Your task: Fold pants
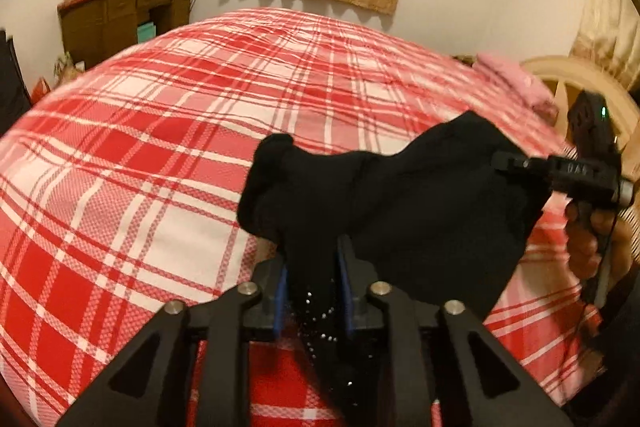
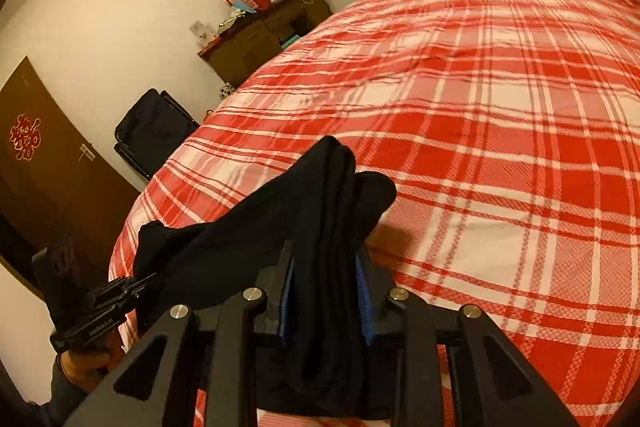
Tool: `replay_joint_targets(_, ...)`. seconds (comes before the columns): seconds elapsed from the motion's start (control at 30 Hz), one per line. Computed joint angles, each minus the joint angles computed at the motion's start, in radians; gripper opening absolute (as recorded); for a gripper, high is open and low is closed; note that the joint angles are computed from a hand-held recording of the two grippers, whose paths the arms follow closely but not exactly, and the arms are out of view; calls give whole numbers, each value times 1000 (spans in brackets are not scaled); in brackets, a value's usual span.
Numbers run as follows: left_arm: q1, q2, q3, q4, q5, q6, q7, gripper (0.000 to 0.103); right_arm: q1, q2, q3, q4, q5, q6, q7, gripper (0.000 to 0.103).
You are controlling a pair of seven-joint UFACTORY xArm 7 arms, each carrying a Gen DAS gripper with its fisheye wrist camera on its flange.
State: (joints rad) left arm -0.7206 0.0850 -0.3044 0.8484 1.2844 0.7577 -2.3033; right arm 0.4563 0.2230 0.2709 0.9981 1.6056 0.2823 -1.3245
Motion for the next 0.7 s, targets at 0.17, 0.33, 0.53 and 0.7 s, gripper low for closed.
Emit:
replay_joint_targets(0.17,-2,13,6,-3,2,3,-8,46,-11,13,-5,-13,-8,-7,6,28)
replay_joint_targets(0.33,-5,6,4,-15,-19,17,-20,64,-16,28,-5,-6,8,-8,-1,28)
replay_joint_targets(0.53,-19,19,-5,3,-65,81,13,76,12,29,1,-7,0,-93,-14,30)
replay_joint_targets(0.7,-34,23,-5,9,-107,131,26,91,49,32,19,-17,-108,-225,52,36)
